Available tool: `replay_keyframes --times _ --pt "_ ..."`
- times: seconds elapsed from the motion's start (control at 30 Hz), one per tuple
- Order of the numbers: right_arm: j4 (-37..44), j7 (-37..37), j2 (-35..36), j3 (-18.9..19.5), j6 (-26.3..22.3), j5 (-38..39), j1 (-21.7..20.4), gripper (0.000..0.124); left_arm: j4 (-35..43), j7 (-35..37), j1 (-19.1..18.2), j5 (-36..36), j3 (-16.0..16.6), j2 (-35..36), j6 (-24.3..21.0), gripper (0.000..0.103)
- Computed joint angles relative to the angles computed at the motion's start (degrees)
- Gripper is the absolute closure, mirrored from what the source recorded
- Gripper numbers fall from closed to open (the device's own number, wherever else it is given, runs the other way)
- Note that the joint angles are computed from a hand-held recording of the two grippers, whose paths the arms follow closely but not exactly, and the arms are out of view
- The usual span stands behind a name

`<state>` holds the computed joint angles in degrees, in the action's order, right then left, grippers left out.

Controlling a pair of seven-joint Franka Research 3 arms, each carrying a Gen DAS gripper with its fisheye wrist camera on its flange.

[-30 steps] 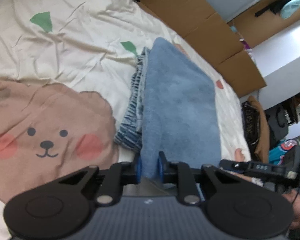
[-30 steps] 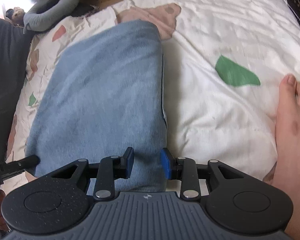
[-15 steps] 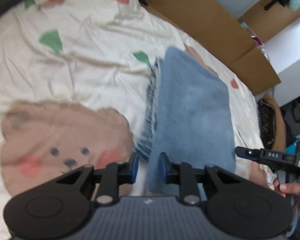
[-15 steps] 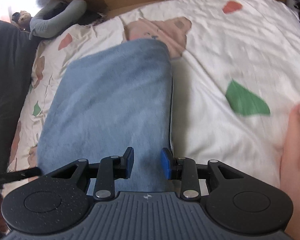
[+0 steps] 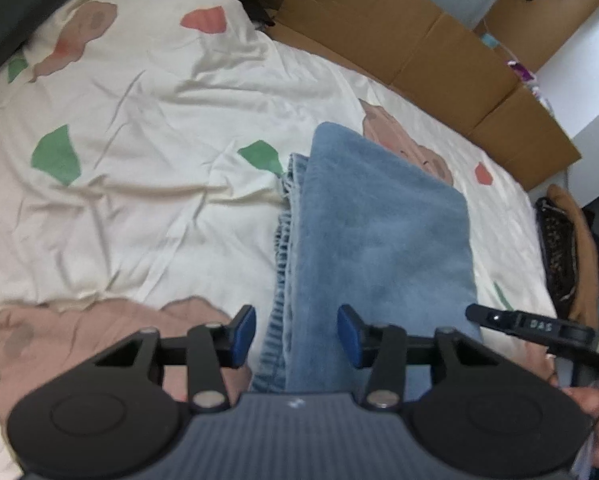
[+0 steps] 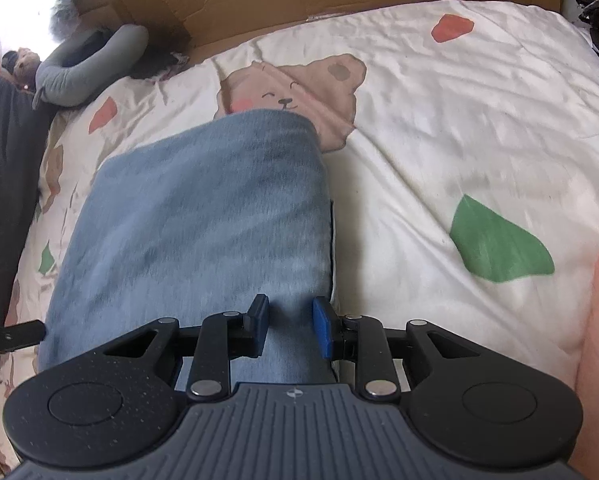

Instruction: Fold clothes

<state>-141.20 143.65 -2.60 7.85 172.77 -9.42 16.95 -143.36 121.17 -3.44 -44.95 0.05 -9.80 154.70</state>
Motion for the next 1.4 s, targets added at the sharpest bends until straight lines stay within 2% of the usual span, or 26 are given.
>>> replay_keyframes --times 0.17,0.3,0.53,0.57,0.7,0.93,1.1,1.17,1.27,1.33,1.4 --pt "1.24 0.65 2.05 -1.09 1.43 -0.11 -0.07 0.093 1.86 -0.46 0.45 1.16 -0.97 2.74 0.29 0.064" --pt "1.77 1.76 3.10 -2.36 2.27 -1.16 0.52 0.093 2.35 -0.32 1.20 2.81 -1.61 3.79 -0.29 0.062" --pt "4.42 17.49 4.29 -6.18 3.91 -19.02 0.84 0.093 2.42 0.39 2.19 1.35 -1.96 4.26 -0.82 0.060" --pt "5.14 17.71 4.79 -6.51 4.30 -19.50 0.76 0.093 2.43 0.52 2.26 1.29 -2.01 4.31 -0.81 0.058" --pt "8.96 10.02 8.43 -7.10 5.66 -13.06 0.75 0.093 2.46 1.01 2.48 1.06 -2.15 4.50 -0.76 0.055" --pt "15.09 -3.40 13.83 -6.39 5.31 -3.88 -0.18 0.092 2.61 1.71 2.85 0.85 -2.23 4.68 -1.26 0.053" --pt "16.88 -12.19 16.37 -4.02 4.02 3.35 -2.08 0.083 2.87 2.23 3.17 0.30 -2.30 5.19 -1.59 0.050" --pt "17.62 -16.28 17.20 -1.63 2.59 7.52 -4.07 0.078 3.08 2.03 3.42 0.50 -2.31 5.23 -2.19 0.050" --pt "19.36 -25.55 18.23 6.57 -1.75 20.49 -11.45 0.071 3.46 0.86 3.79 1.64 -2.43 5.18 -3.08 0.050" --pt "20.19 -28.16 17.72 7.53 -4.64 25.22 -12.58 0.071 3.61 -1.25 3.86 4.58 -2.85 4.82 -3.12 0.051" --pt "20.18 -29.23 16.38 6.04 -6.26 25.67 -11.20 0.072 3.93 -2.40 3.74 6.98 -2.97 4.53 -3.52 0.052"
